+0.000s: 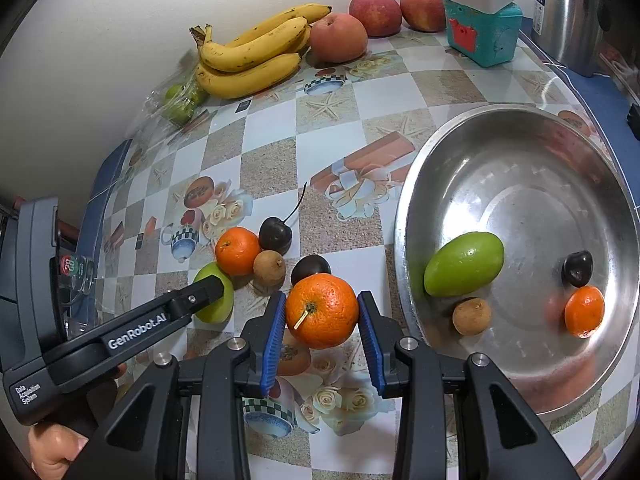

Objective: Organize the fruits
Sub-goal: 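Grasp a mandarin with the right tool while the left grasps a green apple, then carry the green apple and mandarin over the steel bowl and lower them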

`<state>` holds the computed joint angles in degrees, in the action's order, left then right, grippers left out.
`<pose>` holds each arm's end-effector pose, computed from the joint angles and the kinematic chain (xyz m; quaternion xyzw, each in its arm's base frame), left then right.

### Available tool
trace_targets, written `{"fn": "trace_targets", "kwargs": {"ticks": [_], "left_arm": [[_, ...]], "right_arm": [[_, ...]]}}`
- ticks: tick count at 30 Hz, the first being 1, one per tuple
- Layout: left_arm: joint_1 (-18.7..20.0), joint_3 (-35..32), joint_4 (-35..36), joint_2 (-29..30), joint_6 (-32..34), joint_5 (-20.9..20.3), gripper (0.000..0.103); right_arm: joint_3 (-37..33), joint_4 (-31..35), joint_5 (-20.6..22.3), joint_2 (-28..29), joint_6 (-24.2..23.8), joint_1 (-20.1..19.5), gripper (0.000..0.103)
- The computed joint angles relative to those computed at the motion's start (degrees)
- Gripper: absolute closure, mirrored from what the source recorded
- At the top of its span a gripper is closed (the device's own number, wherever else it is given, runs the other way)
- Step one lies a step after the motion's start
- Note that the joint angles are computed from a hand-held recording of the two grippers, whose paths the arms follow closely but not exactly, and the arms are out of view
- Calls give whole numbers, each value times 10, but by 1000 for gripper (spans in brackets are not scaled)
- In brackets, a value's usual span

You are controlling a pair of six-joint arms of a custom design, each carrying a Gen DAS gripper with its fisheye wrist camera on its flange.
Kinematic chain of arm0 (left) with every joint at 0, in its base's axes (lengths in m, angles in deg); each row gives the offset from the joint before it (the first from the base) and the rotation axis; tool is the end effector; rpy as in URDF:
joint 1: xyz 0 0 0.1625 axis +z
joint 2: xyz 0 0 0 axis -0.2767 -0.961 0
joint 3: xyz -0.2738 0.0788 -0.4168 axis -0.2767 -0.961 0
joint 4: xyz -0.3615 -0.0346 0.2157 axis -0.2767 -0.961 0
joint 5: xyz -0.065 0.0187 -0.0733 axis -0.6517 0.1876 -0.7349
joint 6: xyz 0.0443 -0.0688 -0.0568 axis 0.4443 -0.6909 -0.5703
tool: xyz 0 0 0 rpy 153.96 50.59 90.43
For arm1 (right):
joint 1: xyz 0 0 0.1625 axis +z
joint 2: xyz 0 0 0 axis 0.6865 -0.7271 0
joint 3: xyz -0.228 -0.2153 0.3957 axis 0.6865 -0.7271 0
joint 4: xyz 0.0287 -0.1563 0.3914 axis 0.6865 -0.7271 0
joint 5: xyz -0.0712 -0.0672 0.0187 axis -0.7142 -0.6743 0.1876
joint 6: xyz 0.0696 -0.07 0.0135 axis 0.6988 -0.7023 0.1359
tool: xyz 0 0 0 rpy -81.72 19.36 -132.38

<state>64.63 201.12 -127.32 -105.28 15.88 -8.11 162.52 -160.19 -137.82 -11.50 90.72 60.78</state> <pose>-0.2517 -0.5493 0.0749 0.1444 0.9573 -0.0093 0.2503 0.1802 -0.4313 0.1907 -0.1958 -0.9068 0.2798 0.2470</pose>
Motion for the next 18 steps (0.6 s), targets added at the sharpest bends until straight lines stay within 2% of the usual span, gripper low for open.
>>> {"fn": "trace_targets", "kwargs": {"ticks": [3,7,18], "left_arm": [[0,-1,-1,6,1,0,51],[0,-4,-2,12,1,-2,60],[-5,-1,-9,1,-2,12,60]], "right_arm": [[-1,1,0,1,-1,0,65],[-1,1,1,1,-3,0,66],[0,-4,2,0,-4,1,66]]}}
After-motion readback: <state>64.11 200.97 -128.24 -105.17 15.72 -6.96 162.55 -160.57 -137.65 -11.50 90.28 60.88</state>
